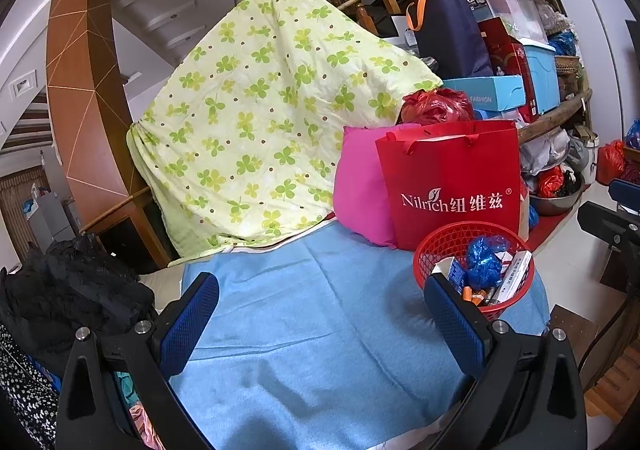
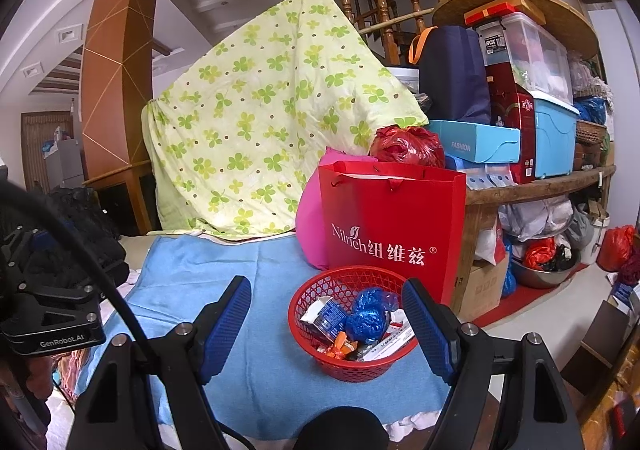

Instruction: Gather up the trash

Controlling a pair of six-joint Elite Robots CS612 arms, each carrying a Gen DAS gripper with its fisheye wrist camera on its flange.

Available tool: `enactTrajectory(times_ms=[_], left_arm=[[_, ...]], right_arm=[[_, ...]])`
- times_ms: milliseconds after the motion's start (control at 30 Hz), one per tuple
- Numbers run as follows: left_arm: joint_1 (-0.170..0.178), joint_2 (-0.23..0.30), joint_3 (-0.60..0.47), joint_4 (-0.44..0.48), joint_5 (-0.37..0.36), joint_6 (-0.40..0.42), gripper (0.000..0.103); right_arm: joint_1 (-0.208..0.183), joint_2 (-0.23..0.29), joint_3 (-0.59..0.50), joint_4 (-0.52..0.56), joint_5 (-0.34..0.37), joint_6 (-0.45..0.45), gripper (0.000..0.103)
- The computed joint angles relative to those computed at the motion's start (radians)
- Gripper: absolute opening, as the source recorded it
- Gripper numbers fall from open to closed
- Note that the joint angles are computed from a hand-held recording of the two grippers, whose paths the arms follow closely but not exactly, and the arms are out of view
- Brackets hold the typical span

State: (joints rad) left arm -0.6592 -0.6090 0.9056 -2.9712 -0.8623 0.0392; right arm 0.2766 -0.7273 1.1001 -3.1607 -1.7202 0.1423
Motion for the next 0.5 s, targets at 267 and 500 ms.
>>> enactTrajectory(times_ms=[267, 500], left_arm=[[0.002, -0.004, 0.01, -0.001, 0.001, -0.002, 0.102], [0.004, -0.005, 0.018, 0.0, -0.002, -0.001, 0.102]], right_arm=[[0.0, -0.001, -0.001, 0.006, 0.0, 0.003, 0.081], [0.001, 0.005, -0.01, 0.017, 0.004, 0.0, 0.081]])
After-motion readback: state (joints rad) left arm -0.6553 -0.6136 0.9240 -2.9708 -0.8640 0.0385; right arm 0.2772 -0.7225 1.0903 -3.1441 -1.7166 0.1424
